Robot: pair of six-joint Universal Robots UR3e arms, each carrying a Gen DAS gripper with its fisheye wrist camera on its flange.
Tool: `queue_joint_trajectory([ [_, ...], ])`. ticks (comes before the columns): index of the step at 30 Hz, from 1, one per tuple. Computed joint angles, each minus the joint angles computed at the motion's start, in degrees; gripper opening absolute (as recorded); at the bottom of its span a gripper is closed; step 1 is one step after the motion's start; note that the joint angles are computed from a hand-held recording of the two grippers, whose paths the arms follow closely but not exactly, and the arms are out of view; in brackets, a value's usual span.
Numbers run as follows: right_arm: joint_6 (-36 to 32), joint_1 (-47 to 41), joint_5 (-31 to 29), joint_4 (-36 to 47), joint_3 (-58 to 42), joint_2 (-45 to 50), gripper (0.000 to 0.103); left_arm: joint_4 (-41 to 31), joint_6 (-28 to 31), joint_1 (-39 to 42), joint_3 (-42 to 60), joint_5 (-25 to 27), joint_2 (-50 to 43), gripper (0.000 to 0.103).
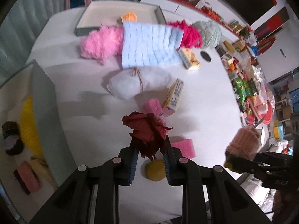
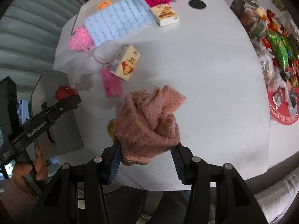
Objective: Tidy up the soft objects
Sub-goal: 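Carry the pink sock and red rose with both grippers over the white box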
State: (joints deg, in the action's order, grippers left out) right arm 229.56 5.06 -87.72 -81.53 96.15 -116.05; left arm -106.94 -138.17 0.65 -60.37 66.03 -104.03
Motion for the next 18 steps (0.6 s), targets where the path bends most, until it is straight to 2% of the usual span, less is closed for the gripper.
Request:
queue_joint_trajectory([
  [10, -3.2, 7.1, -1.6, -2.9, -16.0, 17.4, 0.053, -5.2, 1.5, 10.0, 5.7, -4.0, 2.8, 0.026],
  [18, -9.5, 14.1, -2.4, 1.3, -43.1, 40.7, 0.053, -0.4, -1.2, 18.9, 3.6, -0.5, 5.3, 0.026],
])
